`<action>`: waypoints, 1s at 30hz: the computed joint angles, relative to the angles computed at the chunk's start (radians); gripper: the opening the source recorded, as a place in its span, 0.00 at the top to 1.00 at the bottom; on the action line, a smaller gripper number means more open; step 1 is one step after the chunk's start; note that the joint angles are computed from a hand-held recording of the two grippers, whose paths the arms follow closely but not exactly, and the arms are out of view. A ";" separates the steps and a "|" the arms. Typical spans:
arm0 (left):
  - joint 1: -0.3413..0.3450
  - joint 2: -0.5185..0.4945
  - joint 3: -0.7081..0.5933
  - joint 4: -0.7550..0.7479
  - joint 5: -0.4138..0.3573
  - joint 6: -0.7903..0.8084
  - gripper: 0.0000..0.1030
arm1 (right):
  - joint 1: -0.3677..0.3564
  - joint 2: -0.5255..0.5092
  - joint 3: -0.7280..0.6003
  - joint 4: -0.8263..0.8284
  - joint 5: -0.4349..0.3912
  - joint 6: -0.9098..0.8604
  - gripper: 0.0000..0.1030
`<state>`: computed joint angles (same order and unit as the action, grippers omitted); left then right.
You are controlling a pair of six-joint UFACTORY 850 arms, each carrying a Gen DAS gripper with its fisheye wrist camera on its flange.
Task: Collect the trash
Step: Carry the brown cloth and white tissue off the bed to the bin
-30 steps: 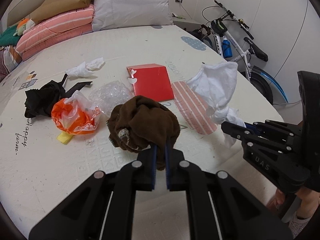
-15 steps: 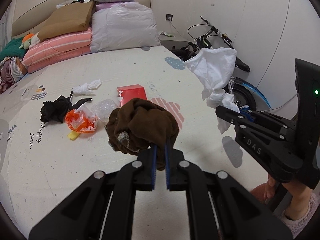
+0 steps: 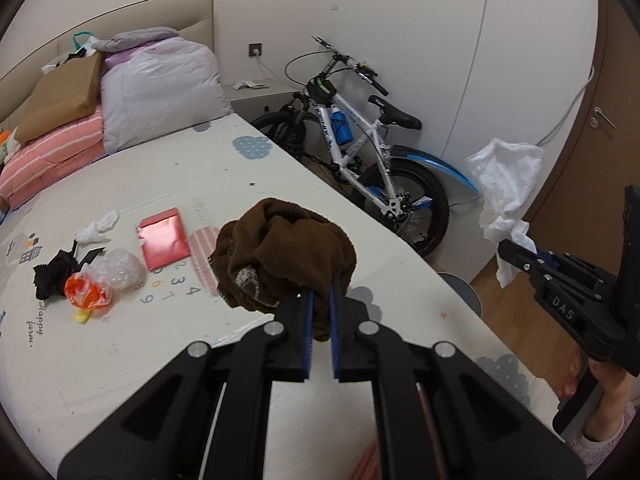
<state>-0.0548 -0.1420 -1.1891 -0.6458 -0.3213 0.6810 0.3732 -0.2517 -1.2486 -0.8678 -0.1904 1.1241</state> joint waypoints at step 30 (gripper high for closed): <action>-0.310 -0.590 -0.629 0.148 -0.206 -0.040 0.93 | -0.307 -0.259 -0.042 0.001 -0.011 0.079 0.91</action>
<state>-0.3650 -0.7317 -1.8178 -0.4975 -0.5272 0.6414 0.0666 -0.5111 -1.2902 -0.8669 -0.2014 1.2031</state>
